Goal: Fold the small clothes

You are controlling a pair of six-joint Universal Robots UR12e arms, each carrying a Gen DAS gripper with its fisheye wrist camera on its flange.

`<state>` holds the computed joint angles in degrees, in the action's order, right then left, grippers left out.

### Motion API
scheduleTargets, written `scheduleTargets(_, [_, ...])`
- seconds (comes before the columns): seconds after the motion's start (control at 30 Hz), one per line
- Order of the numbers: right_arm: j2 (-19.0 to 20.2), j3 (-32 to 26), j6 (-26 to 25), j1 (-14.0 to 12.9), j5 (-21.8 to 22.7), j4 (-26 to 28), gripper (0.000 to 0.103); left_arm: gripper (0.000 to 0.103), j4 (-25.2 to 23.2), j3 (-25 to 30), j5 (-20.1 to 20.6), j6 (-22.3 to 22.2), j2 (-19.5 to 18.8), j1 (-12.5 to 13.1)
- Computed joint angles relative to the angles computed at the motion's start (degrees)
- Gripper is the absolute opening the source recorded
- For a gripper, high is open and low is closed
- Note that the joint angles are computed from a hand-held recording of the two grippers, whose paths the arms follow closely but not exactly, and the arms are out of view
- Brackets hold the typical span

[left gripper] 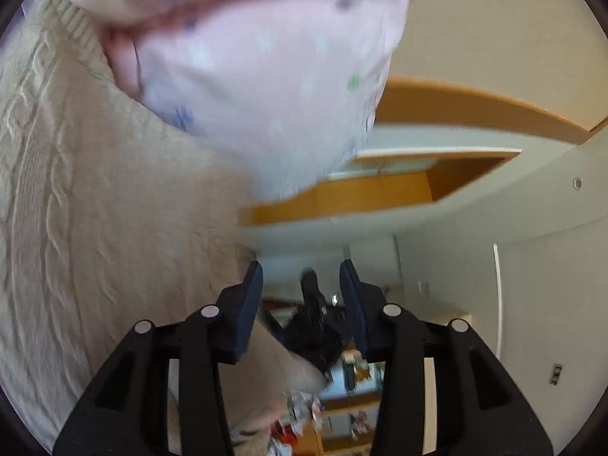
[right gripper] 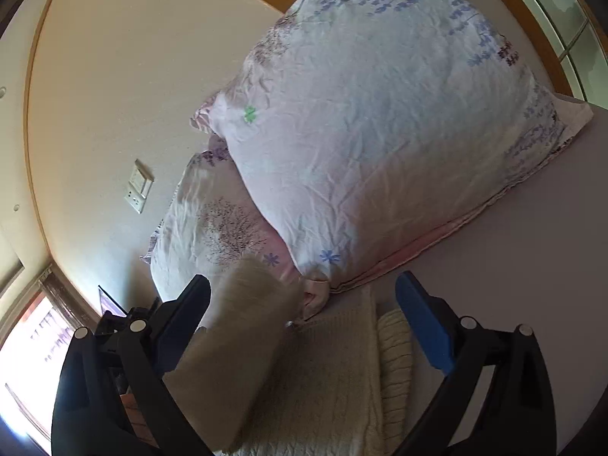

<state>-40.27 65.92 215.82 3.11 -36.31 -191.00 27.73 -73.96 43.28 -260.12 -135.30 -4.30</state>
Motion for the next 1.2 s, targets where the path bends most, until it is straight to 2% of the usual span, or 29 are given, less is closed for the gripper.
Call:
scheduleTargets(0.03, [0.12, -0.31, -0.51, -0.24, 0.89, 2.13, 0.1, 0.05, -2.24, -1.56, 1.03, 4.34, 1.37, -0.12])
scheduleTargets(0.07, [0.22, -0.62, -0.96, -0.34, 1.68, 4.28, 0.101, 0.063, -4.5, -3.77, 3.44, 9.79, 3.22, -0.26])
scheduleTargets(0.1, [0.37, -1.01, -1.34, -0.38, 2.53, 6.69, 0.101, 0.073, -7.22, -7.42, 8.25, 15.79, 6.2, -0.17])
scheduleTargets(0.13, [0.42, -1.45, -3.22, -0.31, 3.88, 10.82, 0.102, 0.076, -10.81, -9.84, 13.01, 21.16, 8.5, -0.4])
scheduleTargets(0.17, [0.2, -1.56, -5.93, -0.14, 4.48, 15.17, 0.102, 0.078, -16.51, -12.89, 19.01, 27.16, 11.7, -0.38])
scheduleTargets(0.2, [-0.38, -1.53, -10.45, 0.13, 4.38, 21.17, 0.102, 0.078, -21.93, -14.45, 24.03, 31.7, 13.81, -0.66])
scheduleTargets(0.23, [-0.92, -1.53, -14.91, 0.66, 3.29, 27.17, 0.102, 0.078, -27.93, -15.64, 28.74, 35.74, 15.63, -0.83])
scheduleTargets(0.27, [-1.32, -1.91, -18.87, 1.01, 2.34, 32.95, 0.102, 0.078, -32.2, -15.89, 31.05, 37.45, 16.4, -0.89])
scheduleTargets(0.3, [-1.45, -2.52, -22.44, 1.39, 1.87, 38.58, 0.102, 0.078, -35.38, -16.49, 30.96, 38.19, 16.86, -0.52])
scheduleTargets(0.33, [-1.44, -2.83, -24.59, 1.57, 2.01, 41.81, 0.102, 0.078, -37.96, -16.4, 29.24, 38.37, 16.76, -0.23])
scheduleTargets(0.4, [-1.41, -3.15, -26.83, 1.84, 1.66, 45.29, 0.102, 0.078, -41.36, -15.67, 27.0, 38.85, 15.94, -0.18])
scheduleTargets(0.43, [-1.51, -3.15, -27.78, 1.98, 1.03, 46.21, 0.102, 0.078, -42.33, -15.11, 26.11, 39.55, 15.34, -0.38])
scheduleTargets(0.5, [-1.62, -3.05, -28.57, 2.11, 0.25, 46.94, 0.099, 0.08, -41.23, -14.36, 25.56, 39.75, 14.11, -0.43])
scheduleTargets(0.57, [-1.51, -3.49, -29.91, 2.27, -0.33, 49.64, 0.087, 0.08, -38.99, -15.22, 24.48, 39.2, 13.83, -0.19])
scheduleTargets(0.6, [-1.66, -3.52, -30.65, 2.51, -1.97, 50.53, 0.083, 0.081, -38.16, -15.76, 24.21, 38.64, 13.93, -0.11])
scheduleTargets(0.7, [-1.85, -3.18, -31.18, 2.58, -2.74, 50.17, 0.079, 0.085, -36.86, -15.55, 24.33, 36.09, 13.22, -0.2])
scheduleTargets(0.73, [-2.04, -3.0, -31.84, 2.71, -3.75, 50.28, 0.067, 0.085, -35.21, -16.35, 25.46, 36.18, 13.37, -0.43])
scheduleTargets(0.77, [-2.01, -3.13, -32.73, 2.9, -4.37, 51.41, 0.049, 0.08, -34.62, -16.35, 25.79, 36.65, 13.26, -0.66])
scheduleTargets(0.8, [-1.97, -2.93, -32.29, 2.85, -3.67, 50.88, 0.046, 0.071, -33.29, -17.16, 24.7, 36.44, 13.43, -0.59])
scheduleTargets(0.83, [-1.87, -2.79, -32.25, 2.71, -1.84, 50.81, 0.035, 0.066, -33.05, -16.97, 24.8, 35.96, 13.17, -0.68])
scheduleTargets(0.9, [-1.82, -2.29, -32.0, 2.63, 1.32, 49.34, 0.032, 0.044, -31.91, -17.26, 24.25, 37.08, 13.31, -0.48])
scheduleTargets(1.0, [-2.19, -1.26, -35.48, 2.98, 8.43, 48.95, 0.03, 0.037, -27.97, -21.01, 20.55, 37.34, 15.71, 1.21])
scheduleTargets(1.03, [-2.27, -1.26, -37.3, 3.32, 9.76, 49.58, 0.03, 0.037, -27.69, -22.34, 22.11, 39.26, 17.07, 1.32])
scheduleTargets(1.07, [-2.22, -1.42, -38.02, 3.85, 9.88, 49.67, 0.03, 0.038, -28.43, -23.63, 26.06, 42.55, 18.77, 1.16])
scheduleTargets(1.1, [-2.03, -1.97, -37.06, 4.64, 7.6, 48.97, 0.031, 0.043, -30.12, -24.18, 30.62, 45.35, 19.95, 0.77])
scheduleTargets(1.13, [-2.16, -2.3, -38.06, 5.64, 2.92, 48.62, 0.036, 0.045, -33.66, -24.36, 36.62, 48.71, 21.26, 0.33])
scheduleTargets(1.17, [-2.77, -1.94, -38.84, 6.54, -3.08, 47.26, 0.045, 0.048, -35.55, -24.62, 41.55, 49.67, 22.04, -0.21])
scheduleTargets(1.2, [-3.79, -0.67, -38.84, 7.18, -8.9, 44.75, 0.048, 0.048, -36.49, -25.08, 45.58, 49.69, 22.74, -0.6])
